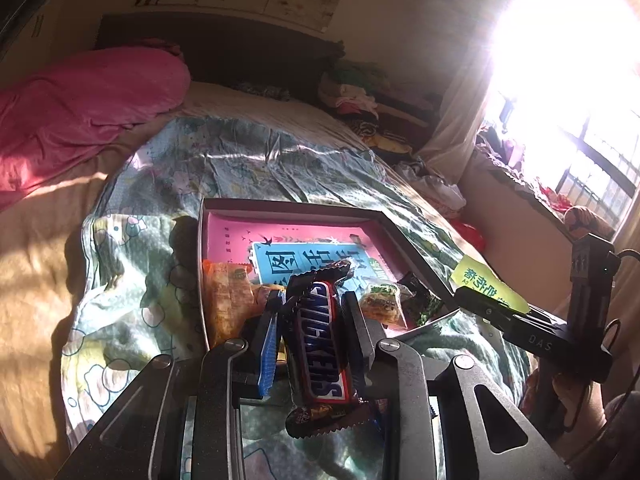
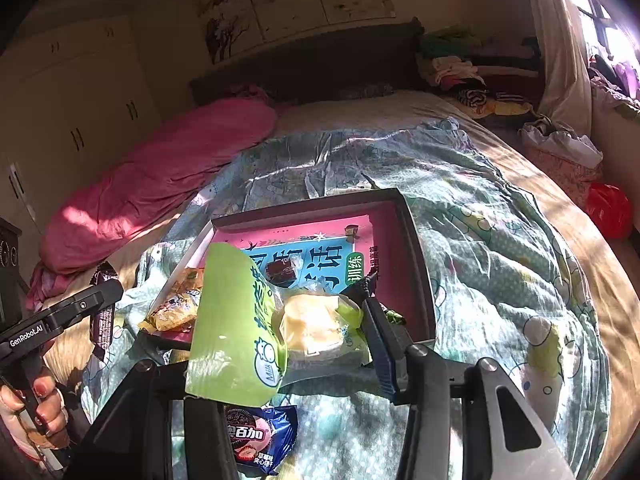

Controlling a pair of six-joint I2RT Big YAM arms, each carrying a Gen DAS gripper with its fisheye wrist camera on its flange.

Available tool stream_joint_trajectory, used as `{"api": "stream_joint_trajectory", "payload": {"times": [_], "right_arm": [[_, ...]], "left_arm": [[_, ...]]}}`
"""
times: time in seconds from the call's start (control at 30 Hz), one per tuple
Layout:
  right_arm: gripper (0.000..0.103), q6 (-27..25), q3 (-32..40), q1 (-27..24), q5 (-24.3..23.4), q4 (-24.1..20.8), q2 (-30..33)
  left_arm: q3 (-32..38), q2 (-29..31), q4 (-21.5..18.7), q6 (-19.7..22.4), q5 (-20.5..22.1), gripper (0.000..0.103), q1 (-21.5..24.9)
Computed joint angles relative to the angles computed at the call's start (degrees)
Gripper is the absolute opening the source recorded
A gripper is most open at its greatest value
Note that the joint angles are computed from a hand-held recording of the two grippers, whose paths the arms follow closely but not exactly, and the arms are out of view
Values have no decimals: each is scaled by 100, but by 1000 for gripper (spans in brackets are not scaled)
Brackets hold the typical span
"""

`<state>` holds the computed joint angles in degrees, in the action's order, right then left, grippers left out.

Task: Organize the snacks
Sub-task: 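Lift and carry the Snickers bar and green-labelled bag over the tray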

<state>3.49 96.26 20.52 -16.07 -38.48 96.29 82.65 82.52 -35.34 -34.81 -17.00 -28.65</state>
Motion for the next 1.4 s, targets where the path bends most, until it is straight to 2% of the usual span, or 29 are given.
{"api": "stream_joint_trajectory", "payload": {"times": [0.33, 0.67, 0.97, 1.4], "right_arm": [[48, 76, 133, 5, 19, 20, 152], [48, 114, 322, 64, 60, -101, 392], [48, 177, 432, 94, 153, -138, 521], [48, 251, 671, 154, 387, -262, 778]], "left_arm": [[69, 208, 61, 11, 127, 30, 127], [346, 696, -39, 396, 48, 30, 123], [542, 966, -196, 531, 83, 30, 164], [605, 1037, -280, 549, 156, 30, 190]]}}
